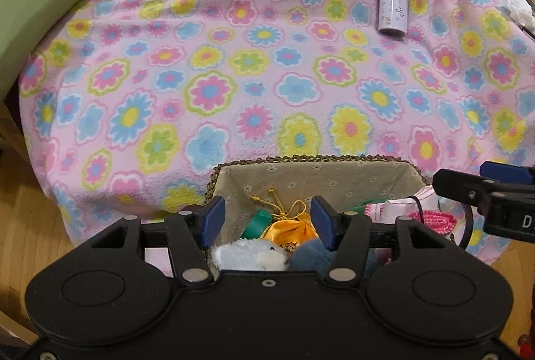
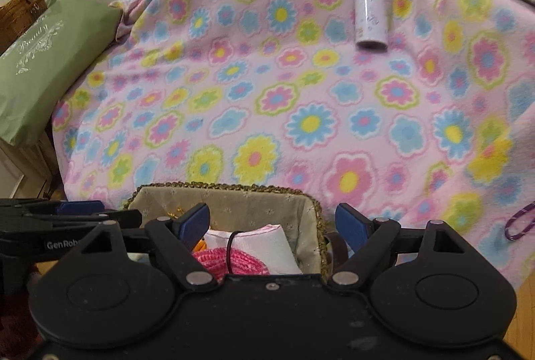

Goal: Organize soft objects
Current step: 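Open the left tool over the basket while the right tool releases the cloth into it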

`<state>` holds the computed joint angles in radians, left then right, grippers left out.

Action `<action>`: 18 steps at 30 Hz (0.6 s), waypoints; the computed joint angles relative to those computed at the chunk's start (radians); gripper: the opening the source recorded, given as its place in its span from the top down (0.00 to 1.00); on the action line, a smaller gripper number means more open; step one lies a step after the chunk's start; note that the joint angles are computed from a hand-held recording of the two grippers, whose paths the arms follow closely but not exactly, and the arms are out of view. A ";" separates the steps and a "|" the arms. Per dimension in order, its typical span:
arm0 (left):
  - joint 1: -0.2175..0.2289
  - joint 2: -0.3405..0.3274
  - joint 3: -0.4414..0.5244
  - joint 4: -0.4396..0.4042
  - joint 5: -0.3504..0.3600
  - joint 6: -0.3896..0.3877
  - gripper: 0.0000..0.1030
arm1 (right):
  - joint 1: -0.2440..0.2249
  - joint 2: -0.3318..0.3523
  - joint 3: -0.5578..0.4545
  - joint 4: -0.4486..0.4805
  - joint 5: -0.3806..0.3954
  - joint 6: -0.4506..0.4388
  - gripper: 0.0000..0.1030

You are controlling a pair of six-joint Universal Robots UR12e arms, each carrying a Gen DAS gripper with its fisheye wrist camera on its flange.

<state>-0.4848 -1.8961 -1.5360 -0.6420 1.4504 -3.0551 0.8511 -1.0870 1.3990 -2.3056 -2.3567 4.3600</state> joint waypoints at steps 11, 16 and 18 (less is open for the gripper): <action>-0.026 0.047 -0.076 0.132 0.076 -0.011 0.27 | 0.050 0.003 0.002 0.024 -0.083 0.033 0.14; -0.034 0.066 -0.106 0.164 0.086 -0.019 0.26 | 0.071 -0.005 0.005 0.085 -0.122 0.112 0.10; -0.038 0.074 -0.120 0.181 0.094 -0.016 0.26 | 0.080 -0.008 0.008 0.102 -0.132 0.140 0.07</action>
